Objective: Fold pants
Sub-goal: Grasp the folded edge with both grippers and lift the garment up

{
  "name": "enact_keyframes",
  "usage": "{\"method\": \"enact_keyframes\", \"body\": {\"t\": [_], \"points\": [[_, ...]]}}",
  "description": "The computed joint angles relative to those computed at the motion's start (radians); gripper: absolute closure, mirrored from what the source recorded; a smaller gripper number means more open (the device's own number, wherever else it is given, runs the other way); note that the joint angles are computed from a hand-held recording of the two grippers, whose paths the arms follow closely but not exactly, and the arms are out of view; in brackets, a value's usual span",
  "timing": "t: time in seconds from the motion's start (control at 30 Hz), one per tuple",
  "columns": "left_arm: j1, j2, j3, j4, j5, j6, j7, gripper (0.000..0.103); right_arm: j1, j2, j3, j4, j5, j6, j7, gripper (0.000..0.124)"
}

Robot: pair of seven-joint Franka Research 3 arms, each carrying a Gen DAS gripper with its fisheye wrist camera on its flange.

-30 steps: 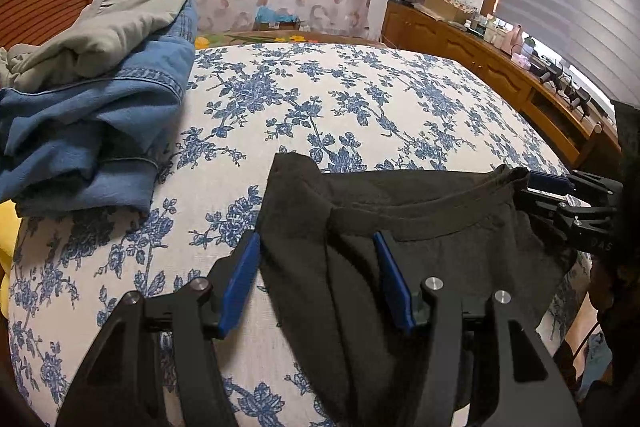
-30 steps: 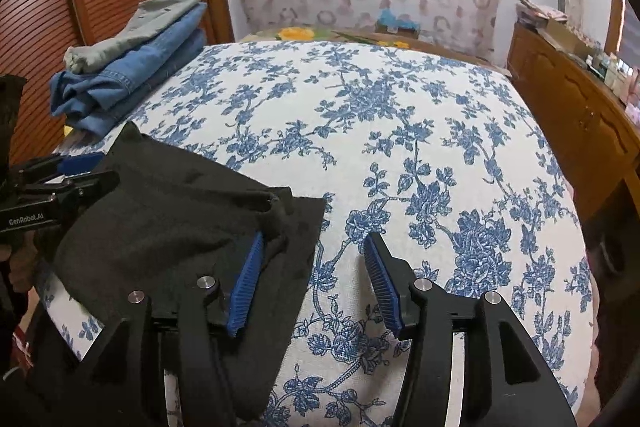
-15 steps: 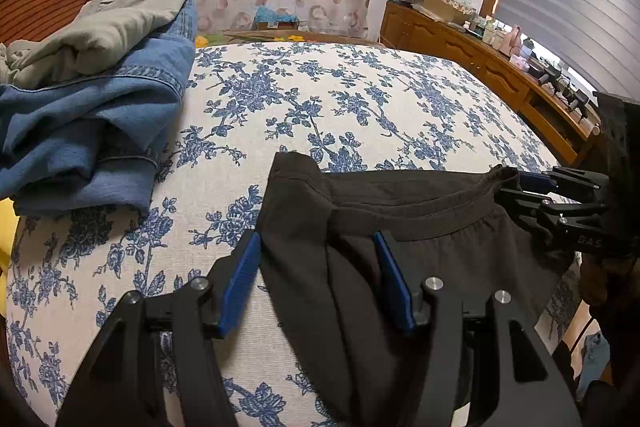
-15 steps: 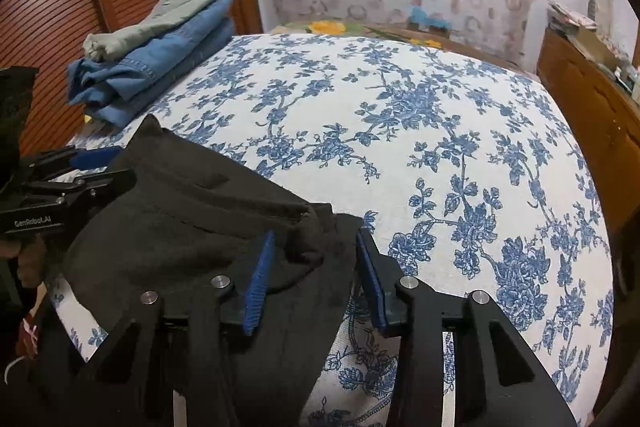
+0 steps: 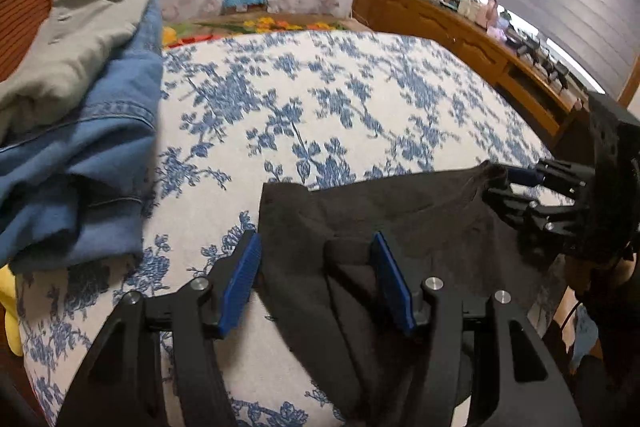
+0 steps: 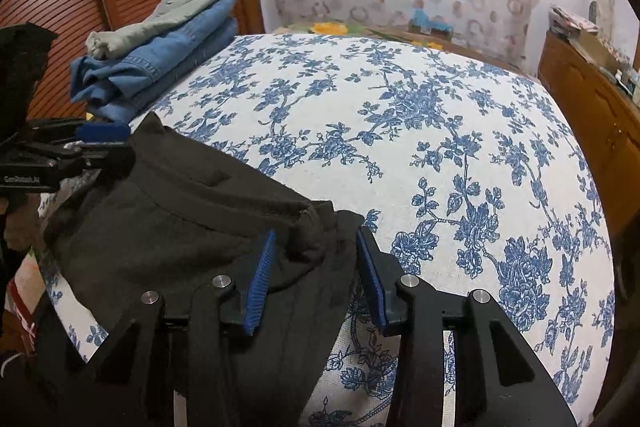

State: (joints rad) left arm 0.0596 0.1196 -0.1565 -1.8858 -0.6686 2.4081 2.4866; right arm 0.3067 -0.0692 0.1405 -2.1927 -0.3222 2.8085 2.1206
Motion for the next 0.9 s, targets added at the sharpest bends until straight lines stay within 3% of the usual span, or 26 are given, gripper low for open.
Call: {"method": "enact_keyframes", "body": {"t": [0.13, 0.27, 0.43, 0.57, 0.7, 0.9], "points": [[0.008, 0.010, 0.001, 0.009, -0.012, -0.031, 0.002, 0.045, 0.001, 0.000, -0.001, 0.000, 0.002, 0.000, -0.004, 0.083], [0.011, 0.001, -0.002, -0.012, -0.043, -0.011, 0.040, 0.045, 0.001, 0.000, -0.001, -0.001, 0.007, 0.001, -0.006, 0.083], [0.016, 0.002, 0.002, -0.013, -0.085, -0.020, 0.066, 0.046, 0.003, -0.002, -0.001, -0.004, 0.014, 0.009, -0.018, 0.090], [0.031, 0.014, 0.007, 0.015, -0.118, -0.102, 0.063, 0.072, 0.002, 0.000, 0.002, -0.001, 0.011, 0.004, -0.016, 0.094], [0.028, -0.013, 0.006, -0.020, -0.152, -0.086, 0.098, 0.083, 0.015, 0.000, -0.008, -0.008, 0.105, 0.026, -0.091, 0.105], [0.011, -0.081, 0.024, -0.082, -0.225, -0.052, 0.163, 0.086, 0.010, -0.016, 0.001, -0.027, 0.124, 0.052, -0.100, 0.113]]}}
